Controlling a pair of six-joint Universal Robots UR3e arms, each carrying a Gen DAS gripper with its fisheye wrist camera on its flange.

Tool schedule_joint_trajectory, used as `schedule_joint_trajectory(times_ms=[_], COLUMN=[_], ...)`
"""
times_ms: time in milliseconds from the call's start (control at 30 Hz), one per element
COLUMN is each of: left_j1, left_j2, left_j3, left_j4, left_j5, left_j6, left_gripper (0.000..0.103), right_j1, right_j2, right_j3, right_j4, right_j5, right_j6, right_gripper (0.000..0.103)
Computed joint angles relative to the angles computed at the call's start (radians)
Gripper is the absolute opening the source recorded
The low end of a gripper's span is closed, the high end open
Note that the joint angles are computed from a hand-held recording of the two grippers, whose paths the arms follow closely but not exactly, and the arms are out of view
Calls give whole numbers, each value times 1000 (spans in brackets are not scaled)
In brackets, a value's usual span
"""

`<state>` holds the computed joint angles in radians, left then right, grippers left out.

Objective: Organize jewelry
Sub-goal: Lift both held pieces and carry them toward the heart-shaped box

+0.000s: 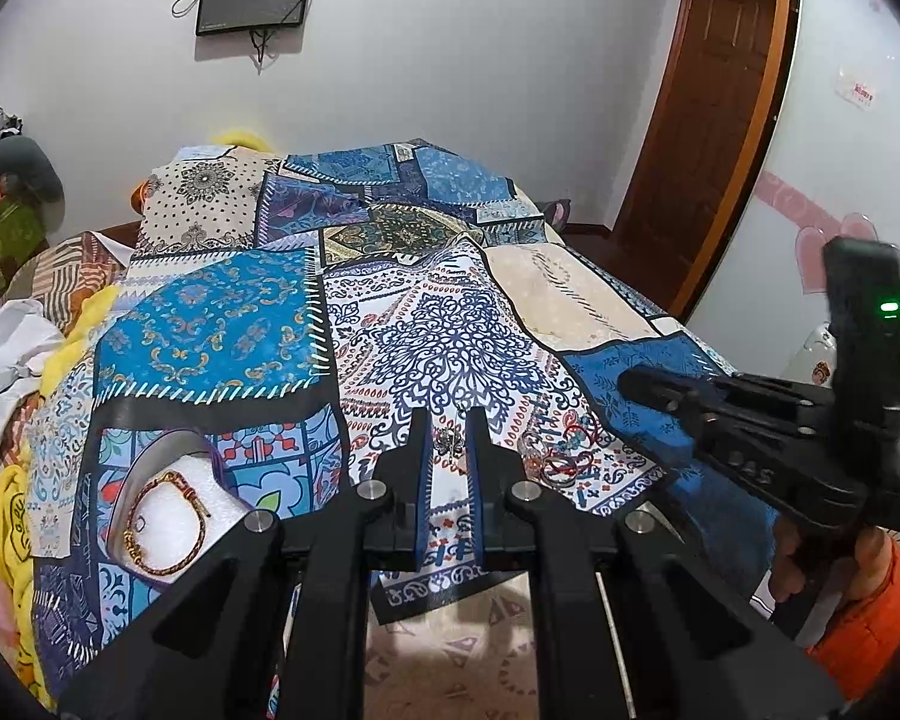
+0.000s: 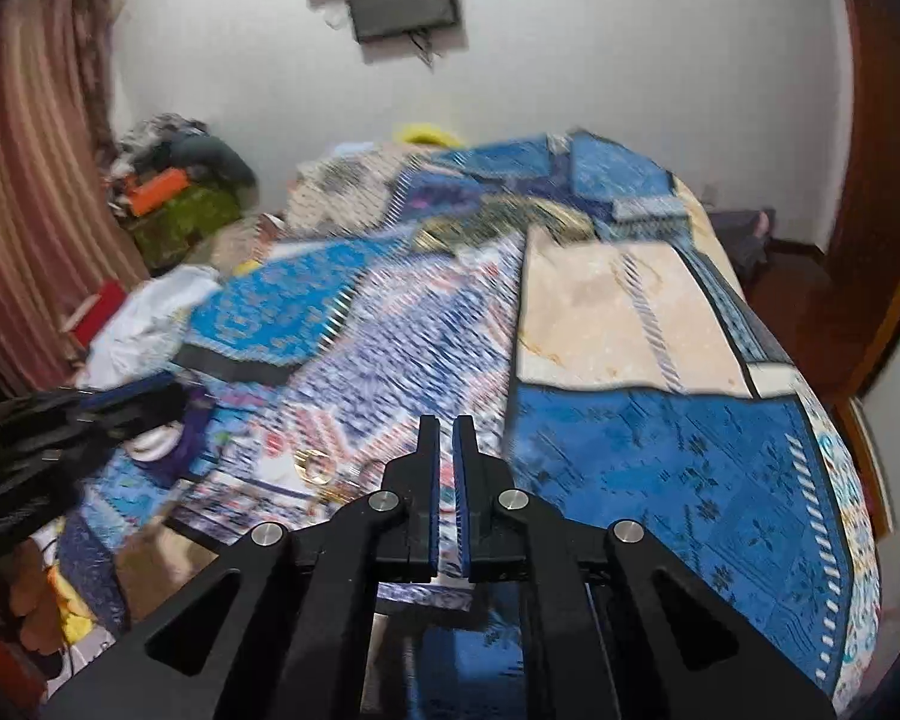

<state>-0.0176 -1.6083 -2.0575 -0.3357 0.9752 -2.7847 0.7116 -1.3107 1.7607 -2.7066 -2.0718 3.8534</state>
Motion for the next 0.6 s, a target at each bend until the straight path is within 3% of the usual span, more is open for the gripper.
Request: schedule_joint_trajectory(times_ms=[67,133,500,600], left_j1=[6,12,12,8], left_j2=[10,14,-21,-32], left_j3=[-11,-15,-2,5], left_j4=[-2,-4,-2,-3], left_j5=[-1,-1,6,9], left_j6=[6,10,2,1], left_gripper=[9,9,9,9], right_j1=[-33,-59,-54,-65], right_j2=[-12,-24,71,59], right_j3=[22,61,11,48], right_j4=[10,-26,-15,-60], right_j5=[64,123,124,141], right_j6=[7,19,-45,-35], right_gripper=[26,37,36,20])
